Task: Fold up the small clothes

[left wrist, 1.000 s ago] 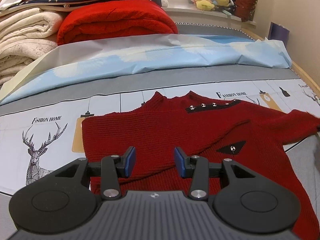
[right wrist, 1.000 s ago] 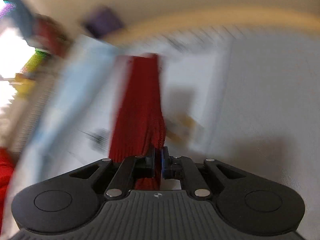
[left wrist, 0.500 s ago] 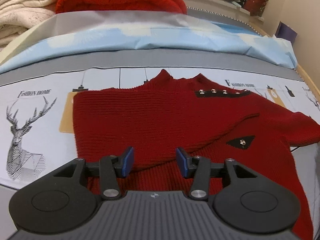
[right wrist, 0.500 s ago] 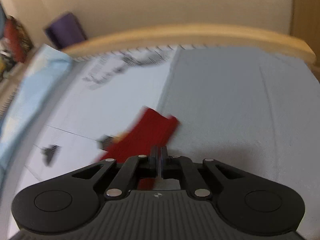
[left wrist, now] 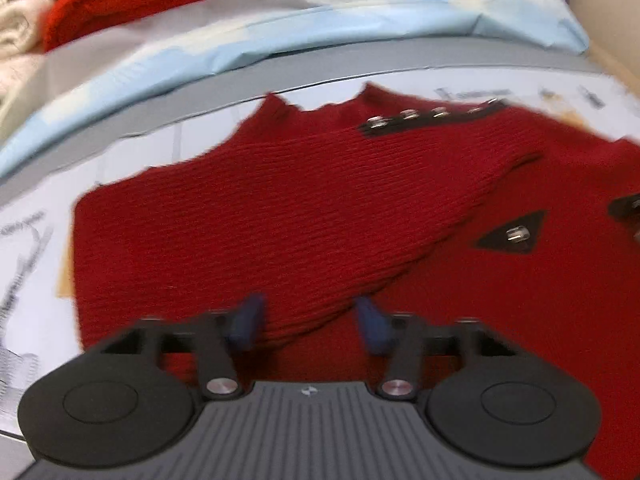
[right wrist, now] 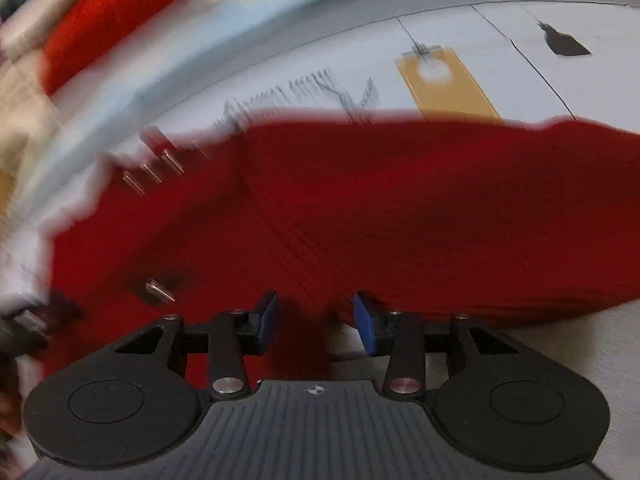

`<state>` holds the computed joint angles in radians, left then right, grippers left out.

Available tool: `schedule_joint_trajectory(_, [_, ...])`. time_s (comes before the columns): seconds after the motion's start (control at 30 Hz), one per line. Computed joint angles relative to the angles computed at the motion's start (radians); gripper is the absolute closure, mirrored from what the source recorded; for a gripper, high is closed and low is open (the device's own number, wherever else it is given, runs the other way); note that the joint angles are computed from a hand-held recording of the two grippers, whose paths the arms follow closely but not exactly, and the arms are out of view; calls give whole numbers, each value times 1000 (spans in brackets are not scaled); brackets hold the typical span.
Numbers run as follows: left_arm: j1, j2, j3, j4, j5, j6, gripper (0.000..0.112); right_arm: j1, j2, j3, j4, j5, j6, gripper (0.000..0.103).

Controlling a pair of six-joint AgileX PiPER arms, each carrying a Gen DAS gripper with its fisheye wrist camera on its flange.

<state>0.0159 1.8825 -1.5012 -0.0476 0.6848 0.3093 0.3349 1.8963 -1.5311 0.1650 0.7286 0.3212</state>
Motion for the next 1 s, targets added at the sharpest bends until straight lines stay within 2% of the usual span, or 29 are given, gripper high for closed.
schedule_joint_trajectory(0.03, [12, 3, -17, -19, 13, 16, 98, 8, 8, -19, -24, 22, 1, 61])
schedule_joint_trajectory(0.1, [50, -11, -71, -57, 52, 38, 102, 18, 13, -26, -58, 31, 36, 61])
schedule_joint_trajectory(0.2, [126, -52, -138, -103, 56, 13, 103, 28, 24, -39, -84, 39, 40, 61])
schedule_joint_trajectory(0.27, [196, -46, -201, 5, 54, -143, 112, 35, 33, -49, -93, 45, 58, 61])
schedule_joint_trajectory(0.3, [234, -25, -246, 76, 81, -243, 112, 29, 36, -69, -90, 66, 56, 61])
schedule_joint_trajectory(0.33, [285, 11, -315, 132, 138, -343, 112, 30, 39, -73, -92, 70, 62, 61])
schedule_joint_trajectory(0.4, [421, 125, -513, 231, 332, -535, 112, 35, 42, -84, -104, 80, 78, 61])
schedule_joint_trajectory(0.43, [482, 177, -602, 271, 419, -587, 112, 38, 45, -87, -111, 81, 82, 61])
schedule_joint_trajectory(0.47, [533, 205, -661, 278, 466, -599, 112, 44, 49, -91, -124, 85, 88, 61])
schedule_joint_trajectory(0.5, [561, 210, -687, 248, 473, -570, 112, 52, 47, -93, -137, 91, 101, 61])
schedule_joint_trajectory(0.6, [563, 123, -566, -17, 339, -302, 108, 70, 59, -116, -180, 111, 152, 61])
schedule_joint_trajectory(0.73, [495, 37, -425, -362, 345, 98, 102, 103, 72, -170, -254, 146, 276, 61])
schedule_joint_trajectory(0.83, [400, -55, -242, -485, 275, 398, 97, 131, 28, -193, -313, 137, 364, 62])
schedule_joint_trajectory(0.87, [367, -80, -190, -509, 255, 482, 83, 153, 4, -214, -359, 157, 421, 62])
schedule_joint_trajectory(0.9, [340, -100, -145, -527, 239, 530, 65, 170, -16, -241, -387, 182, 463, 62])
schedule_joint_trajectory(0.97, [301, -115, -89, -570, 233, 557, 53, 205, -54, -314, -416, 248, 537, 62])
schedule_joint_trajectory(1.0, [285, -104, -81, -587, 244, 544, 53, 221, -79, -327, -427, 256, 571, 61])
